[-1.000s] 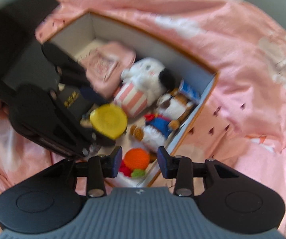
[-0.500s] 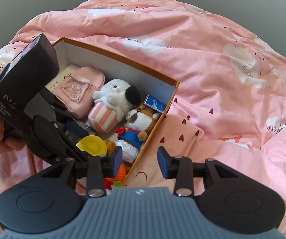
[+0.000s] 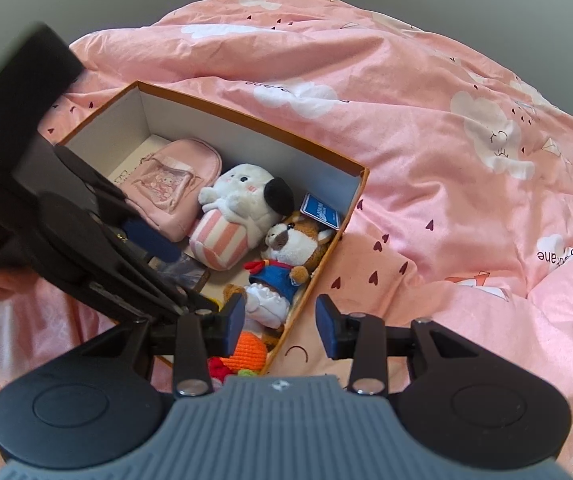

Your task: Organize objects

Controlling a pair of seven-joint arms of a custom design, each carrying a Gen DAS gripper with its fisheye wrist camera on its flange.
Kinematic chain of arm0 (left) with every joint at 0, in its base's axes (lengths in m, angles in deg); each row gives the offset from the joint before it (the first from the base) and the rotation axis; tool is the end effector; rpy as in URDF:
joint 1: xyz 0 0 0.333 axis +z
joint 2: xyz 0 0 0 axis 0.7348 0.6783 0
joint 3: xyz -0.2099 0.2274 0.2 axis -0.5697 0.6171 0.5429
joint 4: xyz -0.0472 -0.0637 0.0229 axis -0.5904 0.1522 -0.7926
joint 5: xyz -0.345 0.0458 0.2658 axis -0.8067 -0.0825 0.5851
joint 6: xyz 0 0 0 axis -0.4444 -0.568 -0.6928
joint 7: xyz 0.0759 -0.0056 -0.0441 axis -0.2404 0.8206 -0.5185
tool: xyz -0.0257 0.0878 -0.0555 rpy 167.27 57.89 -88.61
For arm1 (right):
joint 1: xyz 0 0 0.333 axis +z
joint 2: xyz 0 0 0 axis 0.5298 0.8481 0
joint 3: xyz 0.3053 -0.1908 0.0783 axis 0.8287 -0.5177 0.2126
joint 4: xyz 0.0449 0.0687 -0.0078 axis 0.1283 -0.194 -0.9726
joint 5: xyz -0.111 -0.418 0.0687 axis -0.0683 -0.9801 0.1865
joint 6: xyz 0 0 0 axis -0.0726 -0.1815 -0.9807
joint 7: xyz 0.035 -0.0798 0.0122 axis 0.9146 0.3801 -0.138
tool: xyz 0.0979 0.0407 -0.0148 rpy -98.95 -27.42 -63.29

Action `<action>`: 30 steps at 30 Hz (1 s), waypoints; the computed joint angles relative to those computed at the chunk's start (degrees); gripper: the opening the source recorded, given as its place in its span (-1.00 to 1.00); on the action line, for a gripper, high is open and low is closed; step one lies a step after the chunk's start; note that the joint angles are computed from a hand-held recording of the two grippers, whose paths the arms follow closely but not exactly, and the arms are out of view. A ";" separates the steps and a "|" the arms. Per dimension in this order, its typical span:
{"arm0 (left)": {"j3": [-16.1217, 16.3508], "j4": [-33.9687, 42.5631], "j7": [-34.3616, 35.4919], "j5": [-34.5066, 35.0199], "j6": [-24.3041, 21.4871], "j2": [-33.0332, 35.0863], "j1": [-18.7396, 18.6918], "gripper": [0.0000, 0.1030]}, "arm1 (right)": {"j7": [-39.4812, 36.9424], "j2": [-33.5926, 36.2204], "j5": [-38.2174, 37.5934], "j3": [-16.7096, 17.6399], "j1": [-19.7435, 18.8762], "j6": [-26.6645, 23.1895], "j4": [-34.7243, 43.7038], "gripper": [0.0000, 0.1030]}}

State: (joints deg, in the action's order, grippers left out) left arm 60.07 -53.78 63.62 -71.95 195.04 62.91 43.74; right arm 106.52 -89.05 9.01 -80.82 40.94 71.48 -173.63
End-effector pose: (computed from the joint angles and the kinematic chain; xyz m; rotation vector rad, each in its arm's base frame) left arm 0.6408 -0.1853 0.5977 1.2401 -2.6643 0.7839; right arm 0.5637 0.1285 0.6607 -2.1642 1.5980 -0.5595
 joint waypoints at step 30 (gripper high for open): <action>10.00 -28.16 -12.62 7.24 36.03 -26.50 -6.36 0.81 | 45.56 -13.96 -18.71 15.86 -7.89 18.15 -12.08 0.46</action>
State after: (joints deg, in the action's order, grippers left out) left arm 70.07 -81.94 51.00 -64.71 231.07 36.41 37.38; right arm 152.08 -103.01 -9.70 -64.96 33.05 89.64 -185.71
